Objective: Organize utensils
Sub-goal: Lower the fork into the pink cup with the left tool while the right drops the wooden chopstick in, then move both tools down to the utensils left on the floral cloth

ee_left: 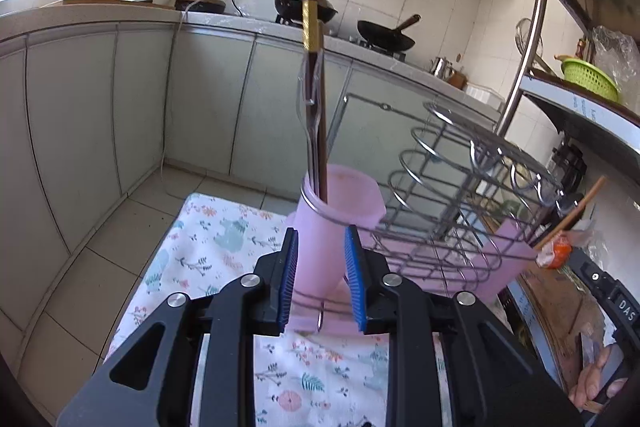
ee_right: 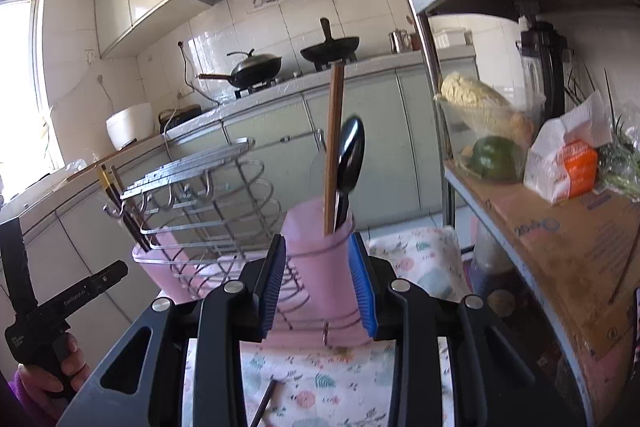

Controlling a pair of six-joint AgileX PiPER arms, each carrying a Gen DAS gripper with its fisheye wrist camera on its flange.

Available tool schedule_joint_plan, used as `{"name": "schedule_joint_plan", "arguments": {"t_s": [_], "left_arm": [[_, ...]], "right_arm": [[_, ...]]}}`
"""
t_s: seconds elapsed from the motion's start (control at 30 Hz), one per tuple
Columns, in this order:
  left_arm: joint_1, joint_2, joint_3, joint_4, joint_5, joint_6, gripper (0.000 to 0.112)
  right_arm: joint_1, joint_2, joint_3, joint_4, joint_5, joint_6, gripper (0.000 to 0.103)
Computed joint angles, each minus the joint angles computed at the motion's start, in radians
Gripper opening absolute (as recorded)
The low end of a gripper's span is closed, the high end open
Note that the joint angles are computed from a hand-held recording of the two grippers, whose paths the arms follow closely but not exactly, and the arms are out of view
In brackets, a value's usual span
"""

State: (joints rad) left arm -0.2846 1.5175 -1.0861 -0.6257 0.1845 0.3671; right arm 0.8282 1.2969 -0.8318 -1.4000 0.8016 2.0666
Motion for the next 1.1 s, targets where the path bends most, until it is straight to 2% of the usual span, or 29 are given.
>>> {"name": "schedule_joint_plan", "arguments": {"t_s": [0.3, 0.53, 0.83, 1.1], "left_arm": [[-0.022, -0.016, 0.002, 0.111, 0.202, -0.034, 0.024], [-0.04, -0.004, 0.014, 0.137, 0.307, -0.056, 0.024], [-0.074, 0.089, -0.066, 0.23, 0.527, -0.142, 0.024], [-0.12, 0.173, -0.139, 0.314, 0.651, -0.233, 0.024]], "right_arm": [[-0.02, 0.026, 0.03, 0.128, -0.138, -0.028, 0.032], [-0.063, 0.042, 0.042, 0.262, -0.238, -0.109, 0.032], [-0.116, 0.05, 0.081, 0.357, -0.37, -0.164, 0.032], [-0.15, 0.042, 0.113, 0.358, -0.443, -0.173, 0.032]]}}
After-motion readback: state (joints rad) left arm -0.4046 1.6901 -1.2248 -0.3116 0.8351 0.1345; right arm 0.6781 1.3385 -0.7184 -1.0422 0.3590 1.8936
